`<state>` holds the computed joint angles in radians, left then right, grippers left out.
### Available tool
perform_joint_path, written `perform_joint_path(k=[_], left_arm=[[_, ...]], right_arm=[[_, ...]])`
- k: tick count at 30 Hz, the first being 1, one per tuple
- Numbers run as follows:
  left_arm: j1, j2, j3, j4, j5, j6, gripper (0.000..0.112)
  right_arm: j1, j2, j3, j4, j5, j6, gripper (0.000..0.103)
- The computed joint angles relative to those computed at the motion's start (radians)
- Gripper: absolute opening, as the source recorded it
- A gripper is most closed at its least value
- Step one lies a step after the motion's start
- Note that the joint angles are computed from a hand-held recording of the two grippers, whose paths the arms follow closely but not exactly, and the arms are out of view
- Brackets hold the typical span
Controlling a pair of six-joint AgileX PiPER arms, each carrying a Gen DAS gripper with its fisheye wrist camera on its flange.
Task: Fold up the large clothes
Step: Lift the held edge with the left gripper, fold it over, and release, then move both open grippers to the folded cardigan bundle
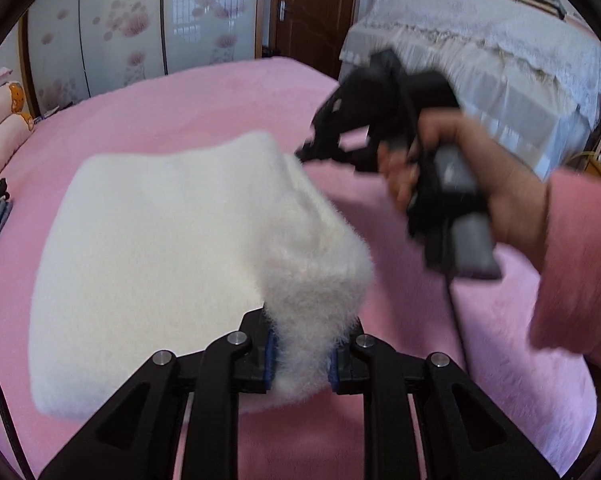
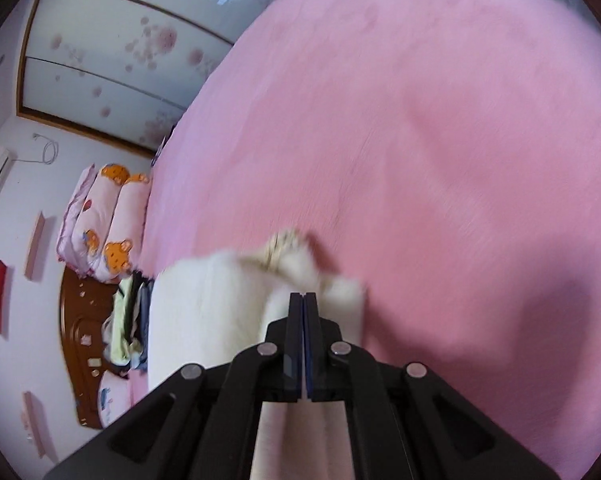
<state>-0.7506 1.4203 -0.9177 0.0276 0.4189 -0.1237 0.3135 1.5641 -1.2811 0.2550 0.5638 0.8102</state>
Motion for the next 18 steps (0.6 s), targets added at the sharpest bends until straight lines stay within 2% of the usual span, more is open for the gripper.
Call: perform_joint_path(k=[3,7,9,11,13,16,18], left_arm=[[0.017,0.03,0.019,-0.058,0.039,0.074,0.024],[0.02,0.009,0.022,-0.068,0.097,0.097,0.033],[0.057,-0.007,-0.01,-0.21,0.184,0.239,0.054],[0.076,-0.022,-0.036,-0.282,0.257,0.304,0.056],[0.085,-0.06,-0.038,-0.286,0.31,0.3,0.056],[0.123,-0.103,-0.045,-0.276,0.419,0.282,0.069],[0.164,-0.148,-0.025,-0.26,0.479,0.268,0.07]], right_arm=[[-0.014,-0.018,-0.051,-0.067,0.087,-0.005,0.0],[-0.004,-0.022,-0.172,-0.141,0.263,0.008,0.0],[-0.004,-0.08,-0.153,-0.156,0.317,-0.013,0.0],[0.047,-0.108,-0.156,-0.218,0.362,0.047,0.0],[0.124,-0.136,-0.143,-0.284,0.396,0.148,0.0],[0.255,-0.156,-0.125,-0.376,0.445,0.318,0.0],[0.343,-0.156,-0.132,-0.437,0.519,0.418,0.0]])
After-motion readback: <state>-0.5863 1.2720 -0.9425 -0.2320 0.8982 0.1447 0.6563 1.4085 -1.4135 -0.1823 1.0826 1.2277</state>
